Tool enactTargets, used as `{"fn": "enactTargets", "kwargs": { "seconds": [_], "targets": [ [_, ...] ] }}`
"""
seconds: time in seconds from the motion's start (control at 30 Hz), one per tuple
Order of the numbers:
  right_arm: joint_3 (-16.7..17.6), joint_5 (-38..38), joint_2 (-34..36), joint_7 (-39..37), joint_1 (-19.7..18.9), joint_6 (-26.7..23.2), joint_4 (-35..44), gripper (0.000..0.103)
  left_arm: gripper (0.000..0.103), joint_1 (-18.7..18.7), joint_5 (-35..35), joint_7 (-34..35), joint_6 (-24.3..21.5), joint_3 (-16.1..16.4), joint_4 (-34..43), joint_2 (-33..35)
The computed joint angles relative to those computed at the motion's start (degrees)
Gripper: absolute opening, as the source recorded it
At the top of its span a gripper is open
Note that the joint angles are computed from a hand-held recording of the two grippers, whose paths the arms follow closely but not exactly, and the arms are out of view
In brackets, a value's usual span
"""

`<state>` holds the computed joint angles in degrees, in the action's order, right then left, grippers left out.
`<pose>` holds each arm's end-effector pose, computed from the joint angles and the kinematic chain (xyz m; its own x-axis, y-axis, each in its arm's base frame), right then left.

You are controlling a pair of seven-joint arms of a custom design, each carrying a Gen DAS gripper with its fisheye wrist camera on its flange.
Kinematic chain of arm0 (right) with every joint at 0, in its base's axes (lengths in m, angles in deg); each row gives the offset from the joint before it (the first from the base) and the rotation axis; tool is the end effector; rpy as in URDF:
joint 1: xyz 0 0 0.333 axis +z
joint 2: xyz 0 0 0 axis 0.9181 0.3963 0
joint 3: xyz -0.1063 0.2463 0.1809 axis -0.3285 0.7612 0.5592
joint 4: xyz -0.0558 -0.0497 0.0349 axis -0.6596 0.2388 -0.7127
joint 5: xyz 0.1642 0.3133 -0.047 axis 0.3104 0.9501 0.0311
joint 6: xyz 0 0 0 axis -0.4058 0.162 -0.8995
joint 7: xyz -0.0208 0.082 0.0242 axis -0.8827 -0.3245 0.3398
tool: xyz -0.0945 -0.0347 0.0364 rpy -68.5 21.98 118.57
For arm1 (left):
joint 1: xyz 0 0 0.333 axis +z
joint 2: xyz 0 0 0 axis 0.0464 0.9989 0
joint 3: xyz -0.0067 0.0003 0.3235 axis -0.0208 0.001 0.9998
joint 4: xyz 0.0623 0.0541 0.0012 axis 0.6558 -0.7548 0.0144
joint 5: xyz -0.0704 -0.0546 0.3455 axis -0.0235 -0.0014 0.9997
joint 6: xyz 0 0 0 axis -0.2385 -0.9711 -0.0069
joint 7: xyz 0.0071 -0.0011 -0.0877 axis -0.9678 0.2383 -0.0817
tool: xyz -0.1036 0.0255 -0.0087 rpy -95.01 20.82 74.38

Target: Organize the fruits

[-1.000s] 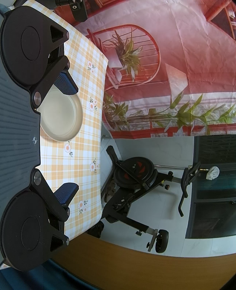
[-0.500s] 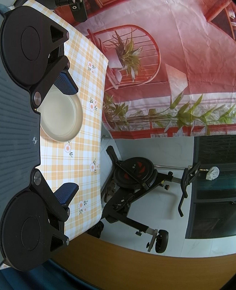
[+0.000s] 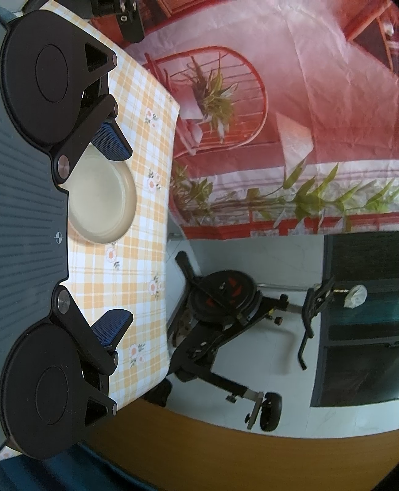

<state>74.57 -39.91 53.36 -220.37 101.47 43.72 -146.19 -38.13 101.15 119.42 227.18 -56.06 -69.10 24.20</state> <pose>0.3907 0.3509 0.6690 -0.5353 -0.8444 -0.0220 -0.4232 0.2906 -0.8581 0.4436 -0.5264 0.6695 -0.4723 -0.8674 -0.1568 -0.3745 0.3585 -0.8551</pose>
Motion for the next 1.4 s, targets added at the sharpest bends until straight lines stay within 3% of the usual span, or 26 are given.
{"fn": "enactTargets", "kwargs": {
  "seconds": [0.2, 0.4, 0.63, 0.8, 0.97, 1.13, 1.3, 1.4],
  "targets": [
    [-0.26, -2.23, -3.04, 2.48, -1.51, 5.22, -6.88, 0.103, 0.103, -0.12, 3.05, -3.87, -0.15, 1.43, -0.12, 0.62],
    [0.35, -5.54, -4.69, 6.31, -3.21, 6.91, -13.55, 0.103, 0.102, 1.28, 1.22, -1.31, 0.45, 0.81, -0.13, 2.09],
    [-0.08, -5.06, -4.49, 8.7, -3.83, 8.34, -17.4, 0.103, 0.093, 4.94, -7.44, 2.24, 4.93, -1.09, -3.42, 2.63],
    [-0.58, -4.73, -4.39, 11.38, -4.34, 10.96, -20.06, 0.103, 0.085, 5.56, -7.38, 0.05, 8.0, -0.18, -6.37, 2.56],
    [-1.45, -6.4, -5.36, 14.53, -5.39, 17.65, -23.75, 0.103, 0.083, 5.94, -7.02, -1.17, 10.16, -0.03, -7.12, 3.55],
    [-1.9, -7.45, -5.81, 15.95, -6.61, 22.43, -26.17, 0.103, 0.075, 6.39, -4.69, -8.2, 20.43, 1.59, -10.41, 3.49],
    [-2.49, -4.32, -5.92, 14.08, -7.63, 25.07, -27.01, 0.103, 0.075, 7.04, -7.54, -3.94, 19.44, -0.6, -7.52, 6.24],
    [-2.33, -3.3, -5.05, 12.2, -7.78, 24.46, -26.68, 0.103, 0.075, 7.06, -8.9, -3.52, 21.49, -0.66, -7.62, 7.04]
  ]
}}
